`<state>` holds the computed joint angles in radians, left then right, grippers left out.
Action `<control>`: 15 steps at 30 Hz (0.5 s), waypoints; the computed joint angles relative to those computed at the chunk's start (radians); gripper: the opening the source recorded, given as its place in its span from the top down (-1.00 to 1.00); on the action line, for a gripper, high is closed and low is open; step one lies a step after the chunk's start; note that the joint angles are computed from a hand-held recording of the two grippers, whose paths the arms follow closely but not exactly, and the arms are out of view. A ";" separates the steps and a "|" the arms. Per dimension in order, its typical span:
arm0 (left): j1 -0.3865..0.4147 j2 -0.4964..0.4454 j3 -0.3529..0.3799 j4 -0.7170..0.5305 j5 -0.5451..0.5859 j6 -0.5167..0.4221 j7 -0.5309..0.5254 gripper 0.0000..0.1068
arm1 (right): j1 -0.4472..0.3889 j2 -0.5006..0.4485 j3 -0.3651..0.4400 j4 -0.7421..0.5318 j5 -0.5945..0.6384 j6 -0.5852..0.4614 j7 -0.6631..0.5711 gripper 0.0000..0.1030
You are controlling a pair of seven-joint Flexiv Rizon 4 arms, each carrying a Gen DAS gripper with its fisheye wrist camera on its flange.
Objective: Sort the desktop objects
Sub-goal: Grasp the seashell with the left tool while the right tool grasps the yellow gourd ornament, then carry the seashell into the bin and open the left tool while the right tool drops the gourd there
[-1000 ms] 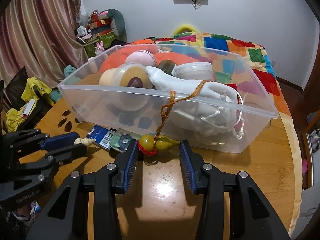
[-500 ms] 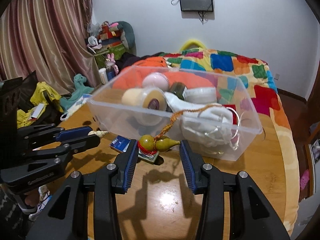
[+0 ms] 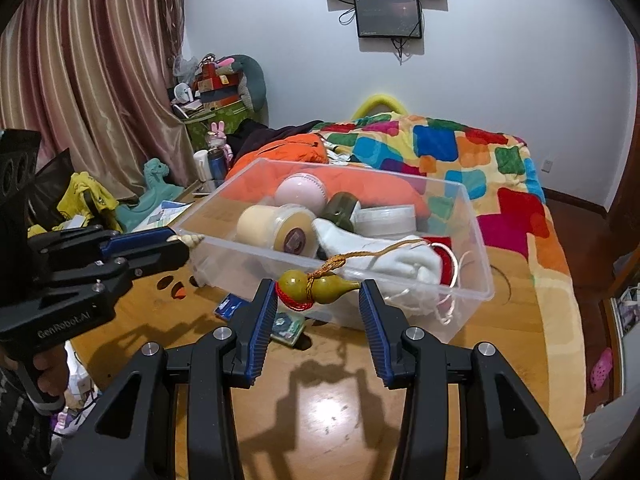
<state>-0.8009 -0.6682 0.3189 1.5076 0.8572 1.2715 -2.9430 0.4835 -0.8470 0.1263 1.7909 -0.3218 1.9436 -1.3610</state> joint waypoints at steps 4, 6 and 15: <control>0.003 0.000 0.002 -0.011 0.006 -0.004 0.002 0.59 | 0.008 0.001 -0.018 -0.011 0.011 -0.003 -0.002 0.24; 0.006 -0.001 0.000 -0.017 0.007 -0.006 0.006 0.59 | 0.010 0.002 -0.024 -0.015 0.015 -0.003 -0.004 0.24; 0.024 -0.013 -0.005 -0.046 0.002 -0.012 0.037 0.59 | 0.038 0.005 -0.065 -0.039 0.041 -0.011 -0.025 0.27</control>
